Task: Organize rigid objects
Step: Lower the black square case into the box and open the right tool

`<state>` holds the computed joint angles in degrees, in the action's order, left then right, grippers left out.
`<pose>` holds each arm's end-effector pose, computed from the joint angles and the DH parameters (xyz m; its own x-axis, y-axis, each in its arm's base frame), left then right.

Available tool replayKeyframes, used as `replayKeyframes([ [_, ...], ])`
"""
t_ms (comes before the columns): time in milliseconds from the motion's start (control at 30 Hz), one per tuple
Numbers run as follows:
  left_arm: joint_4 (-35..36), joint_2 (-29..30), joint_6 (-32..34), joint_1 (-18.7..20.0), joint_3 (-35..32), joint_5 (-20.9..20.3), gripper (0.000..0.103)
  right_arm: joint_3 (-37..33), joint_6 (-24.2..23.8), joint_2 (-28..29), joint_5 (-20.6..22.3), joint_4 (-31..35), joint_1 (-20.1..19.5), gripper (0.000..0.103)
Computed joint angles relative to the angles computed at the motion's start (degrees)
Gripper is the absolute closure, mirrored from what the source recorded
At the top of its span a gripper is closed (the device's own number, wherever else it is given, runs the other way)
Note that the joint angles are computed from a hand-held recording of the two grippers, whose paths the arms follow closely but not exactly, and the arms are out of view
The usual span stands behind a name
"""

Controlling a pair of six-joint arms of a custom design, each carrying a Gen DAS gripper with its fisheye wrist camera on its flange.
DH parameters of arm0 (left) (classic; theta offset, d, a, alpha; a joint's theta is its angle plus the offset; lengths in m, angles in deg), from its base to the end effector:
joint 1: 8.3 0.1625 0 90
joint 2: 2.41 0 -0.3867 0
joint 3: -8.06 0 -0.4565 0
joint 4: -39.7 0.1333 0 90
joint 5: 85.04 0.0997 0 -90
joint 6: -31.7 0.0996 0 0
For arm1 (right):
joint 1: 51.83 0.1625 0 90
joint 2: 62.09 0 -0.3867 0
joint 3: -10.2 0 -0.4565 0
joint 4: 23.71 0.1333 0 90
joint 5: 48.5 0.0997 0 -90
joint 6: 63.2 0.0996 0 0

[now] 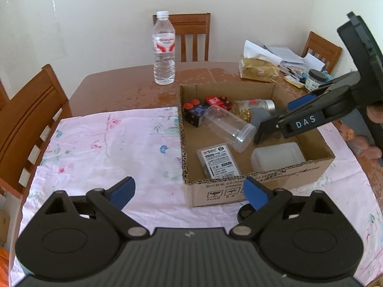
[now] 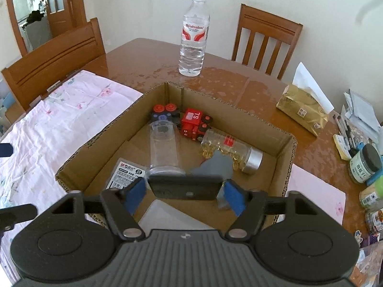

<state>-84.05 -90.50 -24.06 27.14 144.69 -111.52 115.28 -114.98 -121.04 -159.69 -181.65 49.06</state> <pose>-0.1971 -0.4133 0.1385 -0.6919 -0.1845 -0.6980 0.3834 0.7253 -0.5718 0.2170 -0.6129 0.1155 -0.4444 -0.7437 0.4995 -0.8478 0.5293 0.0338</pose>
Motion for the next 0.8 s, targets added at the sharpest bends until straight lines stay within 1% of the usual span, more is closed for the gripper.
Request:
replayKeyframes([
  [33,0.9,-0.3,-0.9,-0.1,0.1,0.2,0.004,0.1,0.4,0.0,0.3,-0.5,0.0,0.007],
  [67,1.9,-0.5,-1.9,-0.3,0.1,0.4,0.004,0.4,0.4,-0.2,1.0,-1.2,-0.1,0.001],
  [133,3.2,-1.0,-2.9,-0.5,0.3,0.5,0.003,0.9,0.4,-0.7,1.6,-2.0,-0.1,0.001],
  [367,8.6,-1.3,-6.7,-0.9,0.0,1.0,0.003,2.3,2.2,-2.5,1.2,-2.6,-0.3,0.0],
  [567,12.3,-1.8,-9.7,-1.3,0.0,1.0,0.003,5.7,3.3,-5.2,0.3,-5.1,-0.8,0.0],
  [800,19.5,-2.9,-15.5,-1.7,0.4,1.1,0.003,10.5,5.1,-8.9,-0.3,-8.5,-1.5,0.0],
])
